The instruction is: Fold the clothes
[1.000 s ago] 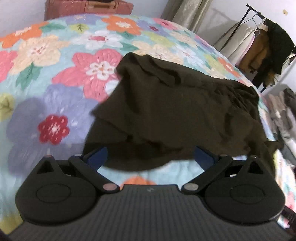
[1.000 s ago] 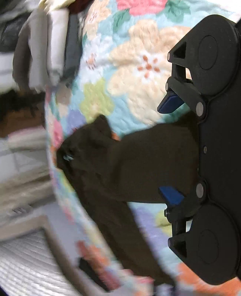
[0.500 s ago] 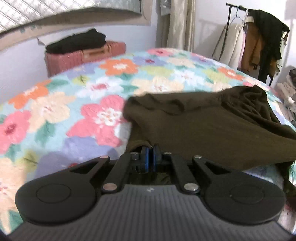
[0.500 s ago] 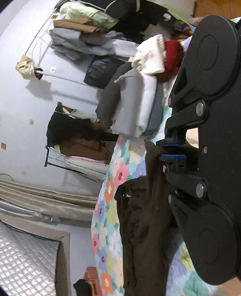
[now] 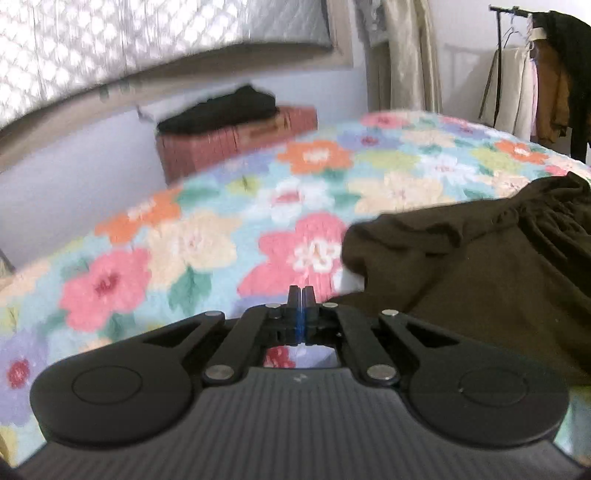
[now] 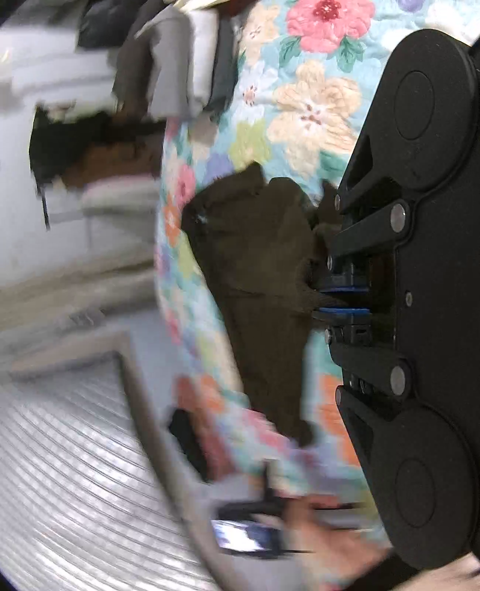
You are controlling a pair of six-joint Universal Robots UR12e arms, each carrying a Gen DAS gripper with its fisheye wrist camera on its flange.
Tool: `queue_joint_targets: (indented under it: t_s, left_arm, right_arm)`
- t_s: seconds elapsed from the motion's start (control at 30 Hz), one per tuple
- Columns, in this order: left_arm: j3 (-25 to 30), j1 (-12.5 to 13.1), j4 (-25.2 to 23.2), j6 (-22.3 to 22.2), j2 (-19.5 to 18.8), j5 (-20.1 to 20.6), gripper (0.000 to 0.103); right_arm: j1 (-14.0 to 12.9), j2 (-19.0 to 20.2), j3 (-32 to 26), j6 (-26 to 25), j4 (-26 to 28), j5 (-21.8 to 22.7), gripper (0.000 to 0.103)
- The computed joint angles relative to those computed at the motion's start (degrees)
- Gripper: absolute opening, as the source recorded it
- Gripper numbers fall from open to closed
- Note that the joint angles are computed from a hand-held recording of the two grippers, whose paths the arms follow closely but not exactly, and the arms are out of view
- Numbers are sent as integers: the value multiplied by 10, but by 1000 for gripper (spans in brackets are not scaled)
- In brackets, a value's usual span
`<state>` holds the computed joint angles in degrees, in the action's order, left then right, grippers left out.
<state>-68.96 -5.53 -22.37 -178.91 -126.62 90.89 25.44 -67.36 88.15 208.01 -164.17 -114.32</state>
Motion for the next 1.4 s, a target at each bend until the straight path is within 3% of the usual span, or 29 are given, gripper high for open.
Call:
queue_joint_targets:
  t_s: [0.1,0.17,0.23,0.33,0.43,0.5,0.57,0.63,0.73,0.8,0.9,1.0,1.07,1.1,1.17,1.27,1.3,1.33,1.4]
  left_arm:
    - [12,28,-106,-76,6,-149,1]
    - [18,35,-147,-82,6,-212,3]
    - [18,32,-157,-60,7,-232,5]
    - [18,28,-160,-38,6,-261,14]
    - [22,28,-168,-48,3,-255,45]
    - [26,28,-171,-65,2,-225,49]
    - [32,30,-173,-89,-1,-188,54]
    - [36,32,-177,-106,-1,-154,58]
    - [42,38,-194,-128,-4,-144,63]
    - [44,48,-209,-143,-6,-193,63]
    - [43,60,-223,-167,-13,-317,63]
    - [44,58,-229,-171,-24,-383,63]
    - [53,50,-235,-171,-34,-385,63]
    - [60,45,-237,-176,-40,-377,63]
    - [63,34,-210,-189,-46,-344,63]
    - [60,17,-162,-184,-49,-287,63]
    - [58,12,-149,-175,-49,-265,56]
    - [56,7,-136,-164,-49,-242,31]
    - [54,-4,-124,-106,-47,-186,13]
  right_arm:
    - [-1,1,-13,54,112,38,7]
    - [-17,2,-3,115,93,129,7]
    - [-21,10,-13,107,93,179,7]
    - [-12,24,-39,44,116,172,9]
    - [-28,14,-22,47,103,243,19]
    - [-33,1,2,68,74,252,44]
    - [-33,-7,18,106,42,230,52]
    - [-37,-10,30,144,16,210,52]
    - [-45,-7,37,200,-15,176,60]
    - [-58,2,32,225,-24,174,61]
    - [-75,25,13,259,-23,175,62]
    - [-82,44,0,283,-17,173,62]
    - [-87,54,-1,304,-29,191,65]
    - [-88,58,-2,321,-24,194,73]
    - [-87,65,-2,345,-17,192,75]
    - [-73,64,6,291,-25,165,75]
    - [-71,63,8,278,-26,164,75]
    - [-69,61,10,264,-26,164,75]
    - [-68,60,14,264,-34,167,75]
